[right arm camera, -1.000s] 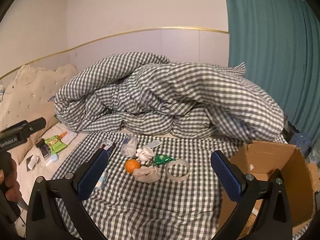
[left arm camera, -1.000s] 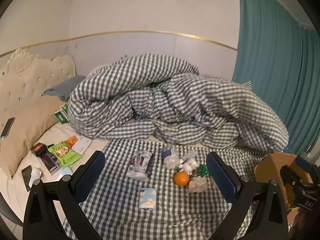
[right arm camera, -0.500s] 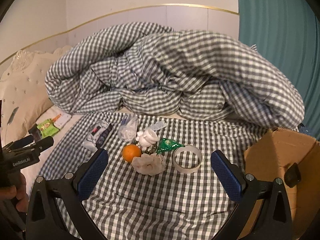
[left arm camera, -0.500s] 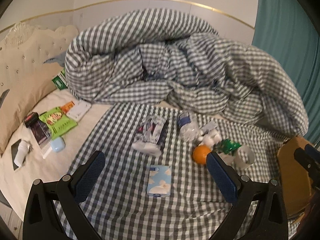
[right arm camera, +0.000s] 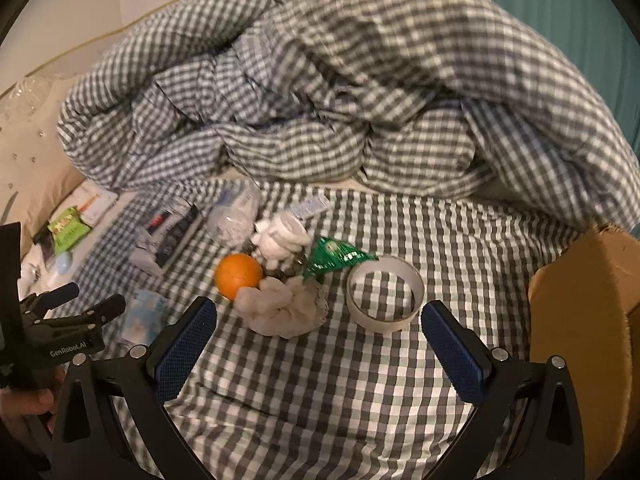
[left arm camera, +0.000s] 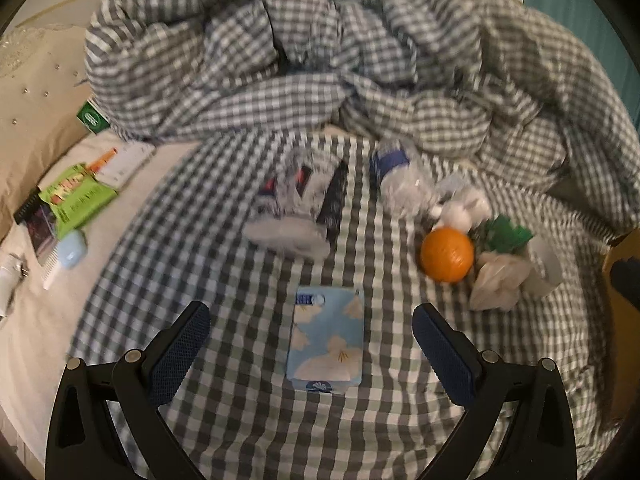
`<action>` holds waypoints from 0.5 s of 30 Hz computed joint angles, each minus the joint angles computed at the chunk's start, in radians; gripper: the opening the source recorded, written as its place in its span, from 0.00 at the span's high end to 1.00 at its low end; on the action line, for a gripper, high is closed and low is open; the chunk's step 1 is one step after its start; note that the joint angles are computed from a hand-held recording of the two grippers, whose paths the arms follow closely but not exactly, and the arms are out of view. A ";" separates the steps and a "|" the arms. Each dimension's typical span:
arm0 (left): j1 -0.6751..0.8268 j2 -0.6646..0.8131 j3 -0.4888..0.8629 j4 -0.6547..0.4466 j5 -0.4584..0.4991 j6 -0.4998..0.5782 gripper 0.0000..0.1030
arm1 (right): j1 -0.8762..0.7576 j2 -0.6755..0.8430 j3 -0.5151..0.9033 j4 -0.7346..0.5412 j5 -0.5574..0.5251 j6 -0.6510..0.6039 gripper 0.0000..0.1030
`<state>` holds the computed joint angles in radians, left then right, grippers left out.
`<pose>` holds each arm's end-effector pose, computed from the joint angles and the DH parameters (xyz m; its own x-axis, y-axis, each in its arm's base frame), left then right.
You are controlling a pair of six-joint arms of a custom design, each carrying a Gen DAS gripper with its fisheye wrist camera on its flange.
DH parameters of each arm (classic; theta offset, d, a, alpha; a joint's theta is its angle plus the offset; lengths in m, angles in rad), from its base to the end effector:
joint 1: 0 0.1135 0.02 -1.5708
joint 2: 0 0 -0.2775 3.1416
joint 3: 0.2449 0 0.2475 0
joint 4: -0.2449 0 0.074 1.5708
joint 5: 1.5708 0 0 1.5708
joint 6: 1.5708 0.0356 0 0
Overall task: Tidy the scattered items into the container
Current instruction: 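Grasp the blue floral tissue pack with the left gripper while the right grasps the lace cloth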
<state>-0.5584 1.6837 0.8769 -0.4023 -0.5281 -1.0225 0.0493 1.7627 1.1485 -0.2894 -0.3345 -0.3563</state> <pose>0.2620 -0.1426 0.1594 -0.6750 -0.4475 -0.5866 -0.5172 0.8540 -0.0563 0.3693 0.0299 0.2120 -0.6483 -0.3619 -0.6699 -0.5074 0.8613 0.0259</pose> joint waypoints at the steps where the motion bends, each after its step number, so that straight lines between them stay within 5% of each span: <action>1: 0.009 0.026 -0.001 0.022 0.013 0.007 0.00 | -0.001 0.024 0.011 0.000 0.004 0.003 0.00; 10: 0.059 0.149 -0.002 0.127 0.075 0.033 0.00 | 0.012 0.135 0.070 0.004 0.013 0.012 0.00; 12: 0.063 0.168 -0.004 0.147 0.086 0.038 0.05 | 0.022 0.154 0.077 0.007 0.013 0.012 0.00; 15: 0.072 0.203 0.007 0.157 0.121 0.046 0.34 | 0.039 0.176 0.082 0.010 0.005 0.008 0.00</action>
<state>-0.4865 1.8867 0.8839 -0.2452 -0.4066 -0.9769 0.0885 1.9391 1.2303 -0.2794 -0.3292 -0.3486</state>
